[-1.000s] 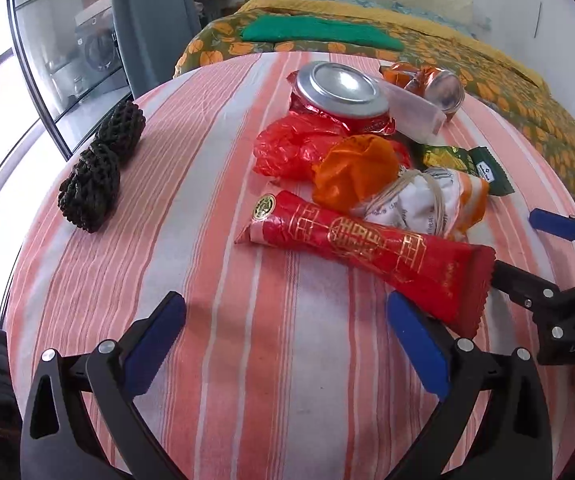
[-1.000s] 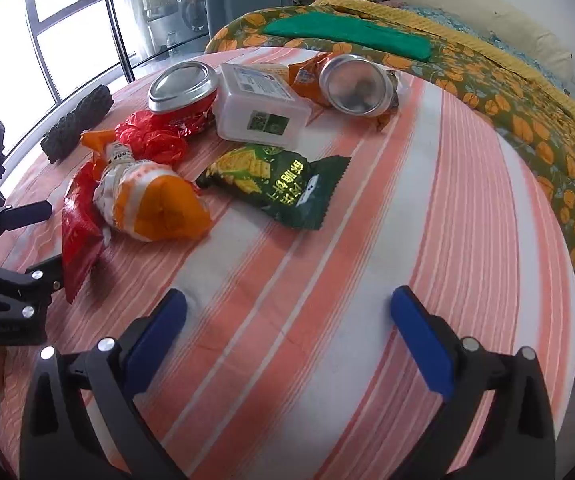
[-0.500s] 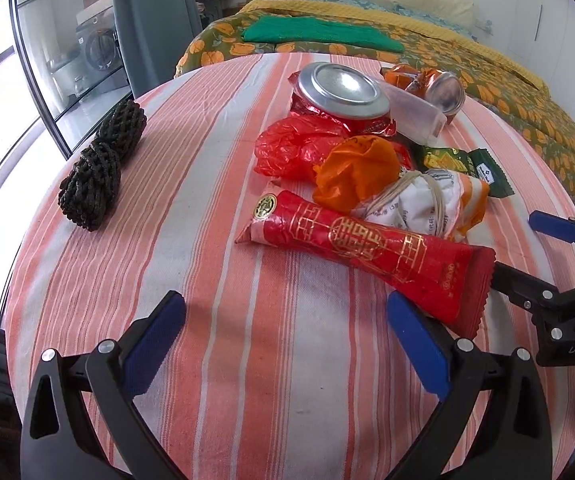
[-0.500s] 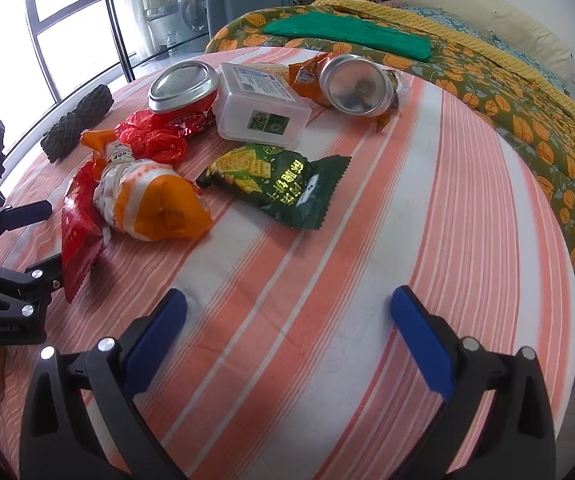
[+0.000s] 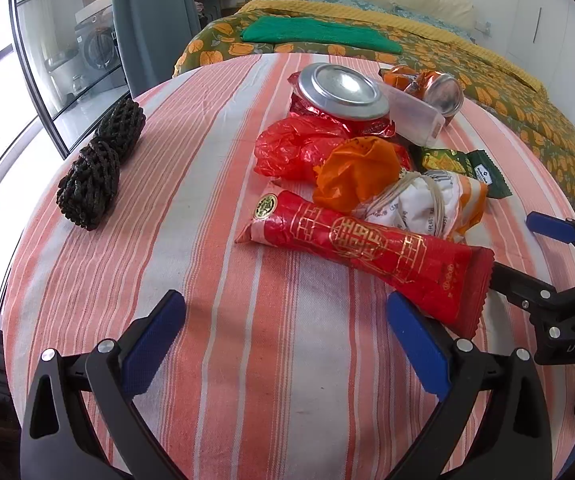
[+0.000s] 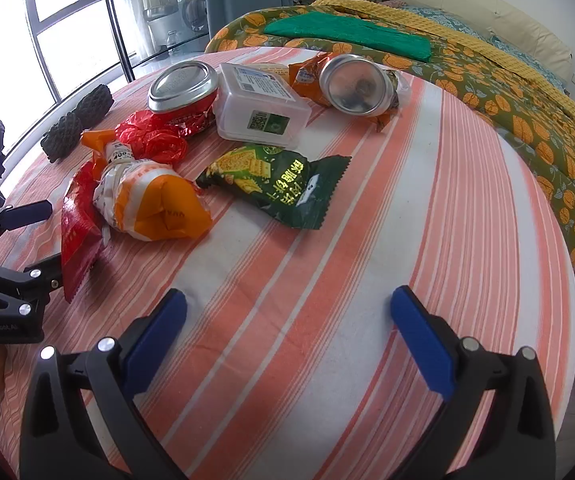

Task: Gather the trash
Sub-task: 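Move both tools back over the table toward the remaining trash, then grasp the red wrapper with the left gripper while the right grasps the orange-white bag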

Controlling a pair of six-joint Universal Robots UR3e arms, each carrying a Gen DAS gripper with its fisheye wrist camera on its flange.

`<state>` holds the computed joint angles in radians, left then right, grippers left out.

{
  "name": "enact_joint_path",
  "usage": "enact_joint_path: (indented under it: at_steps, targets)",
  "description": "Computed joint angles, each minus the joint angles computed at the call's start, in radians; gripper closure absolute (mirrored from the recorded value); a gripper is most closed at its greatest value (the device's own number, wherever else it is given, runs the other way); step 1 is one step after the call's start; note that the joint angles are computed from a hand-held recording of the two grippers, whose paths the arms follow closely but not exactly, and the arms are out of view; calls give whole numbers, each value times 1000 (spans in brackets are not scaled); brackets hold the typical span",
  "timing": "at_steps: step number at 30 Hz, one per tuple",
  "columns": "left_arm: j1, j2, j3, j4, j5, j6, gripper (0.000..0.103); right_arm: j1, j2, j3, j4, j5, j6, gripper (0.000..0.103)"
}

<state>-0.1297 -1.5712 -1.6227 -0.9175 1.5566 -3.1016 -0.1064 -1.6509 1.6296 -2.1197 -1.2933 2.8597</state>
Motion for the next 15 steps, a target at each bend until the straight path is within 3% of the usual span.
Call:
enact_joint_path:
  at_steps: [15]
  targets:
    - [-1,8,-13,7,0,1,4,-2,0,0,0,1,-2,5]
